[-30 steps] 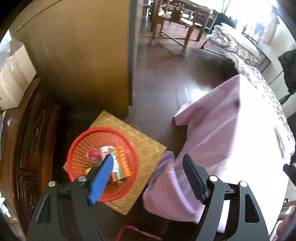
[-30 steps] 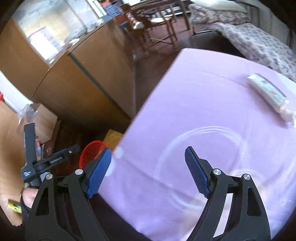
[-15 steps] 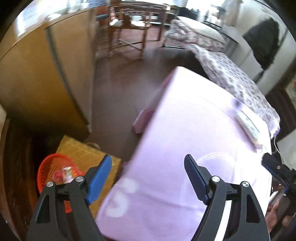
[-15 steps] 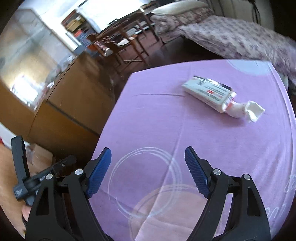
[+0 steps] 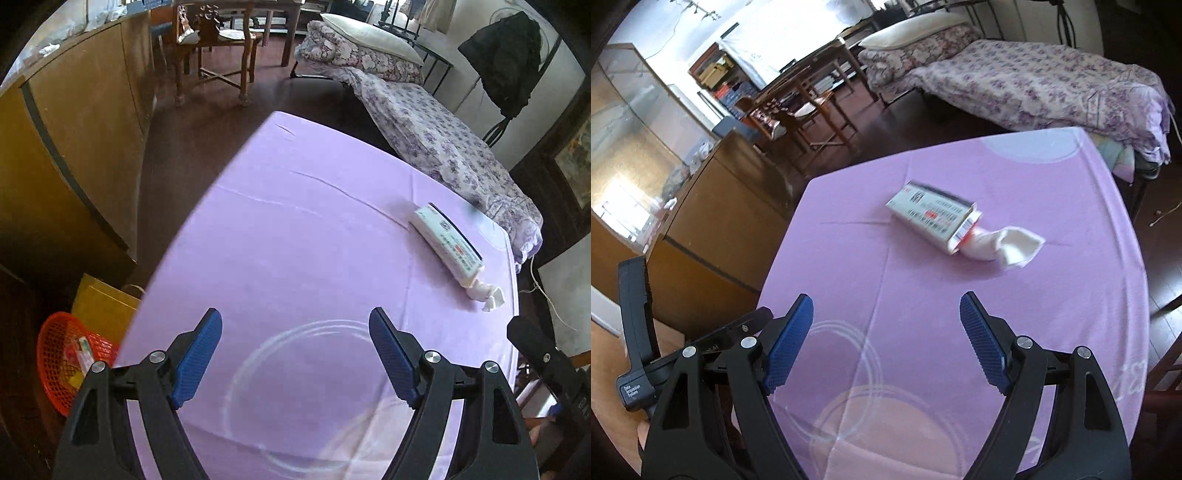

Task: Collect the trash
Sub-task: 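Grasp the white tissue with the right tool, pushing the toothpaste box aside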

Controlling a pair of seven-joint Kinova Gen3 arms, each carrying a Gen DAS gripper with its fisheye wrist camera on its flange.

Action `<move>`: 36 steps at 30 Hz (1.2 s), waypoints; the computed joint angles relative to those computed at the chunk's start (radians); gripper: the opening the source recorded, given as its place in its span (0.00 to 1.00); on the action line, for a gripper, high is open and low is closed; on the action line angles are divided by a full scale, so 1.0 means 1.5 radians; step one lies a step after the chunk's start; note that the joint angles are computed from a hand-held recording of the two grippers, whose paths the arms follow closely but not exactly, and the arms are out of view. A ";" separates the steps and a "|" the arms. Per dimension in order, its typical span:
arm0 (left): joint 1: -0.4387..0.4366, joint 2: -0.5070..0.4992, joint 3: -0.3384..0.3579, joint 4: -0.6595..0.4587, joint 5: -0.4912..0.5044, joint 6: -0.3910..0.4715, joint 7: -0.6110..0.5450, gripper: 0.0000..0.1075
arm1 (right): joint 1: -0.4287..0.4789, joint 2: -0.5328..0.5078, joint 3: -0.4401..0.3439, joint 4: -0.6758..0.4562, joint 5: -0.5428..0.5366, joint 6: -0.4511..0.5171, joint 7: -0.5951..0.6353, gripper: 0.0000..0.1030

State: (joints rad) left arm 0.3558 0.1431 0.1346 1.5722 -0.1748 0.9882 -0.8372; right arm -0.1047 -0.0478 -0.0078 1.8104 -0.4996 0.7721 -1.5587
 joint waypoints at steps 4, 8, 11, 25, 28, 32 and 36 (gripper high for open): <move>0.024 0.011 0.008 -0.015 -0.024 0.008 0.019 0.75 | 0.004 0.000 0.001 0.002 0.019 -0.010 -0.018 0.77; 0.036 0.022 0.007 -0.026 -0.027 0.012 0.031 0.75 | 0.003 -0.005 0.002 0.005 0.031 -0.017 -0.029 0.77; 0.055 0.029 0.006 -0.032 -0.052 0.017 0.056 0.75 | 0.008 -0.004 0.008 0.008 0.023 -0.020 -0.024 0.77; 0.089 0.050 0.005 -0.021 -0.103 0.000 0.024 0.75 | -0.002 0.023 -0.017 -0.015 0.174 -0.060 -0.148 0.77; 0.074 0.046 0.005 -0.020 -0.073 -0.009 -0.002 0.76 | -0.010 0.059 -0.022 -0.050 0.210 -0.044 -0.178 0.77; 0.073 0.046 0.001 -0.022 -0.076 -0.007 -0.008 0.79 | -0.009 0.112 -0.024 -0.104 0.201 -0.014 -0.161 0.77; 0.059 0.049 -0.006 -0.028 -0.060 0.002 -0.008 0.79 | 0.003 0.163 -0.029 -0.155 0.157 0.010 -0.136 0.77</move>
State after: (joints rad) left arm 0.4444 0.2160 0.1260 1.5298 -0.2656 0.9909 -0.8497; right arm -0.1004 0.1964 -0.0507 1.5782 -0.2637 0.7874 -1.7631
